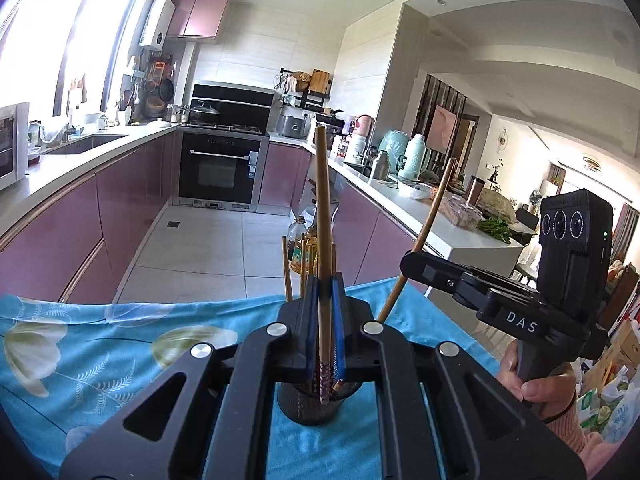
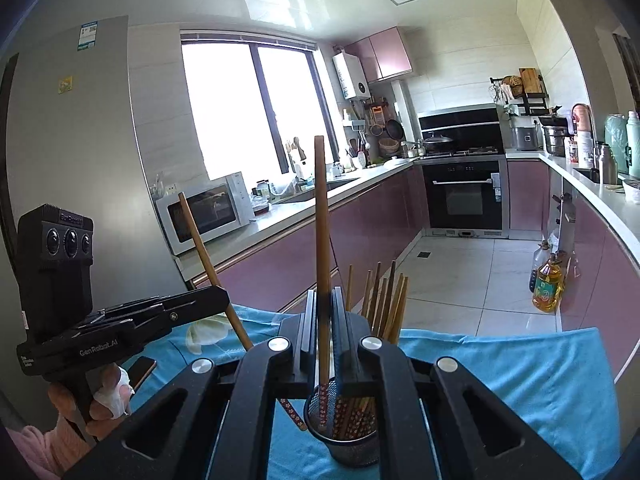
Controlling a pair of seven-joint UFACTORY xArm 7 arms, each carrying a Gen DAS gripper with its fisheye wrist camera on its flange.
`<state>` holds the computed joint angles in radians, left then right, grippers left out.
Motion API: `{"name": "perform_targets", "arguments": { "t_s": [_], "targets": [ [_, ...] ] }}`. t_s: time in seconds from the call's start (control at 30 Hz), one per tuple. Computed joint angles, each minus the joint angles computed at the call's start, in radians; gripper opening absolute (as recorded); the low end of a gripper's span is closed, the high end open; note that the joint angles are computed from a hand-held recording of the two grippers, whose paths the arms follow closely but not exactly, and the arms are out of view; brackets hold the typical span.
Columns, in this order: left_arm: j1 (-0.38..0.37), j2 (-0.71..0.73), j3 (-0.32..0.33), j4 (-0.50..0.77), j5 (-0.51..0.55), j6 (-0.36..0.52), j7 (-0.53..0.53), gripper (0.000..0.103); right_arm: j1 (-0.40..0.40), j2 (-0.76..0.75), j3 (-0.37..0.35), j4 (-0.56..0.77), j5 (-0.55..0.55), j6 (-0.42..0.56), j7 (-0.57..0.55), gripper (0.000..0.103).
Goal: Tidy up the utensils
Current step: 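Lower the left tool's chopstick into the holder and open while the right tool does likewise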
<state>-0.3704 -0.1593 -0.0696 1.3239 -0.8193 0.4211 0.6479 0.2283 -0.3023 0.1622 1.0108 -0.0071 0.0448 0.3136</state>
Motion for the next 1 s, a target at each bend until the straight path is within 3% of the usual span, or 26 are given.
{"name": "perform_targets", "arguments": {
  "t_s": [0.13, 0.33, 0.67, 1.0],
  "targets": [
    [0.011, 0.040, -0.029, 0.026, 0.090, -0.036, -0.069, 0.008, -0.071, 0.024, 0.050, 0.014, -0.056, 0.010, 0.052, 0.006],
    [0.022, 0.107, -0.051, 0.077, 0.163, -0.022, -0.127, 0.008, -0.041, 0.065, 0.025, 0.018, -0.057, 0.036, 0.059, 0.006],
    [0.055, 0.149, -0.069, 0.158, 0.088, -0.003, -0.070, 0.008, -0.019, 0.078, 0.003, 0.028, -0.051, 0.066, 0.053, 0.006],
    [0.066, 0.216, -0.094, 0.190, 0.254, 0.082, -0.151, 0.008, 0.017, 0.122, -0.015, 0.049, -0.011, 0.138, 0.002, 0.007]
  ]
}}
